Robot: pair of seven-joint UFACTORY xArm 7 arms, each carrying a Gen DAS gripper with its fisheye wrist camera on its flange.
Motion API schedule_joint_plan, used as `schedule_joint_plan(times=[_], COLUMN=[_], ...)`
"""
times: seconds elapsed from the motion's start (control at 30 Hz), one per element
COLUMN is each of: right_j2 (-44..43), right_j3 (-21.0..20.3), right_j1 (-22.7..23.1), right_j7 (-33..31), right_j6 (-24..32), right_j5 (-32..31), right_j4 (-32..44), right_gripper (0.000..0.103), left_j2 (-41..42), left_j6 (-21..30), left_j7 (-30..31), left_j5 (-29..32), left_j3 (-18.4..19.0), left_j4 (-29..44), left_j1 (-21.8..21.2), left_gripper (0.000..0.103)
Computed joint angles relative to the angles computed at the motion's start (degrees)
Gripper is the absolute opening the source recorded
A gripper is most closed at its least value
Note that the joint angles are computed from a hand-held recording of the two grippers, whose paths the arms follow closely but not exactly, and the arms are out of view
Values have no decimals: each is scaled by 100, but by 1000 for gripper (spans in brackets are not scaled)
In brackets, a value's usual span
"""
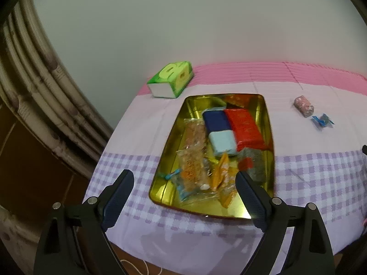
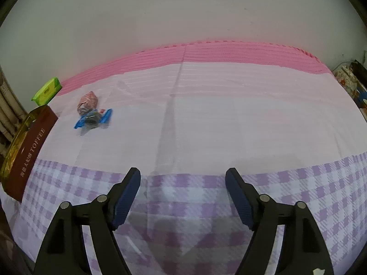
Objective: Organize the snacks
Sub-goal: 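Lift the open right gripper away from the tin toward the candies, then grasp the pink wrapped candy with the left gripper and lift it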
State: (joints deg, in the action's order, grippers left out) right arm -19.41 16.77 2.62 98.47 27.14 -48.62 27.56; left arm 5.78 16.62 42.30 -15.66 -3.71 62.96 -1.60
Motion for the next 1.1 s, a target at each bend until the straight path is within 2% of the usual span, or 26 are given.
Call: schedule_joint_plan(times=[0.27, 0.33, 0.43, 0.57, 0.7, 0.83, 1.1], right_j2=[-176, -222, -270, -294, -262, -333, -425], right_j3=[-30, -34, 33, 119, 191, 231, 448], right_j1=[-155, -194, -300, -433, -531, -626, -1038], right_j7=[28, 7, 69, 95, 118, 163, 236], right_j6=[-172, -301, -457, -631, -730, -923, -1482], right_j5=[-173, -188, -232, -274, -313, -384, -589], right_j4=[-197, -251, -304, -347, -334, -413, -539], right_gripper=[82, 85, 88, 93, 95, 98, 98], left_j2=[-60, -44, 76, 573, 1392, 2279, 3955], left_j6=[147, 338, 904, 2301, 3391, 4002, 4615], left_j7=[-101, -31, 238, 232, -429, -1247, -2443], left_j5=[246, 200, -50, -346, -454, -317, 427], left_j3=[-134, -189, -308, -431, -534, -597, -506], left_j4=[97, 203, 550, 1503, 2690, 3840, 6000], left_j1=[-271, -343, -440, -579, -779, -1060, -1764], left_gripper=[91, 91, 91, 91, 91, 91, 88])
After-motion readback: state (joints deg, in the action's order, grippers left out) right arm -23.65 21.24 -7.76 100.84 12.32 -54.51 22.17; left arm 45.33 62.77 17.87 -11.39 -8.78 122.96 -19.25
